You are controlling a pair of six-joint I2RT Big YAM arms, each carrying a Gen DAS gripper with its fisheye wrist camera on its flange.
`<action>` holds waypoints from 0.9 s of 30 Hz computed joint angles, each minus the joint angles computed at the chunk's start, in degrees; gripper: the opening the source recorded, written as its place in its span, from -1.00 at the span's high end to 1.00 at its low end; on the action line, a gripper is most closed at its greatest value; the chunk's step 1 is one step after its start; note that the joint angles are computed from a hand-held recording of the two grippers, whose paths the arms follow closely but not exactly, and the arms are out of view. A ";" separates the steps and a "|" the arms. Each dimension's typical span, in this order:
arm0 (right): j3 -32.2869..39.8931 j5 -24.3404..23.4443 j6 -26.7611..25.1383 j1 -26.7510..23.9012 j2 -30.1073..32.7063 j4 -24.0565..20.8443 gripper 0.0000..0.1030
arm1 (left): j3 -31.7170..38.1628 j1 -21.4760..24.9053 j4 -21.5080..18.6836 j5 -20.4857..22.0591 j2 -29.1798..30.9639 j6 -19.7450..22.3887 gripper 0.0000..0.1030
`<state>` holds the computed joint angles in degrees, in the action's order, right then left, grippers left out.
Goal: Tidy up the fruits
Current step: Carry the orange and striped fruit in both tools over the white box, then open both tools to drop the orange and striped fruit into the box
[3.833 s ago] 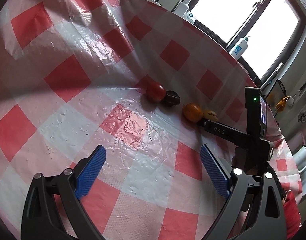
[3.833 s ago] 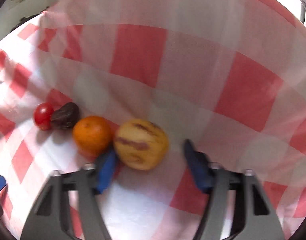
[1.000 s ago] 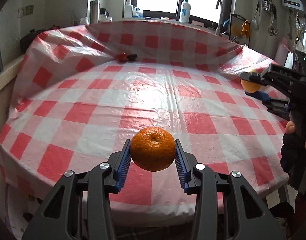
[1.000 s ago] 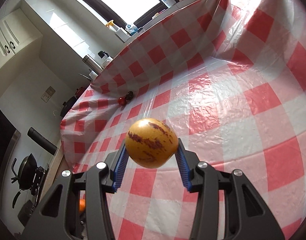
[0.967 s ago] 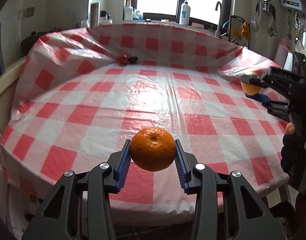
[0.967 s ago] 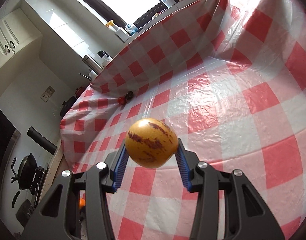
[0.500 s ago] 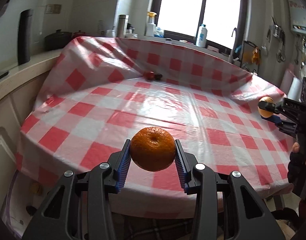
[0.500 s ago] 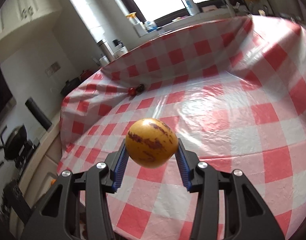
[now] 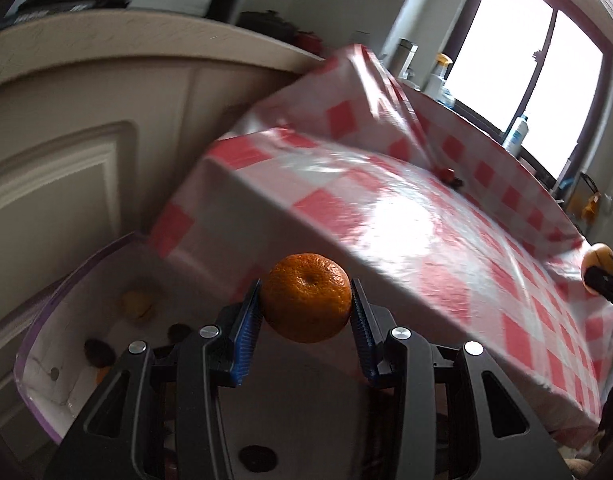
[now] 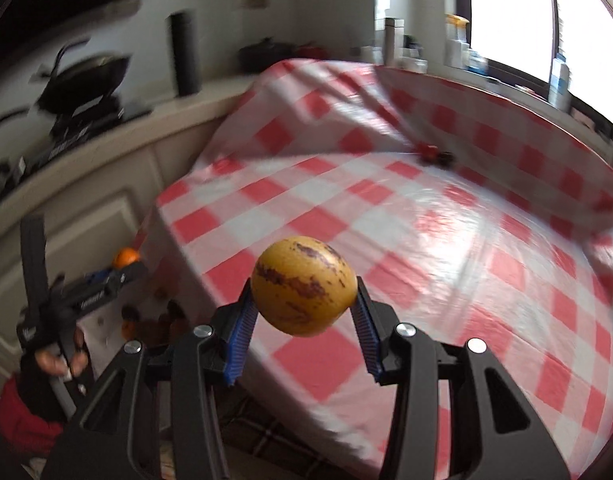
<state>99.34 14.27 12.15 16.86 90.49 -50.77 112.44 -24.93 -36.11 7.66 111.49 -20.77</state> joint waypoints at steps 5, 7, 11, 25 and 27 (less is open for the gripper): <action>6.36 -0.67 -6.52 4.13 7.22 -5.30 0.10 | -1.79 2.24 -1.00 -0.80 -0.05 -0.29 0.23; 8.91 -0.92 -8.40 5.36 10.01 -7.41 0.10 | -1.70 2.70 -2.39 -1.35 0.40 -0.20 0.23; 14.04 -1.89 -12.89 7.61 15.83 -11.47 0.10 | -1.73 3.48 -4.83 -1.86 1.36 -0.51 0.23; 28.67 -3.29 -24.22 11.43 34.05 -25.36 0.10 | -0.58 5.17 -12.20 -1.81 5.97 -3.57 0.23; 29.61 -3.54 -24.79 11.53 35.28 -26.24 0.10 | -0.45 5.40 -12.69 -1.72 6.11 -4.38 0.23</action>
<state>128.95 10.73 -12.64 28.39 125.77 -77.02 112.00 -19.53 -48.81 5.94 117.60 -25.15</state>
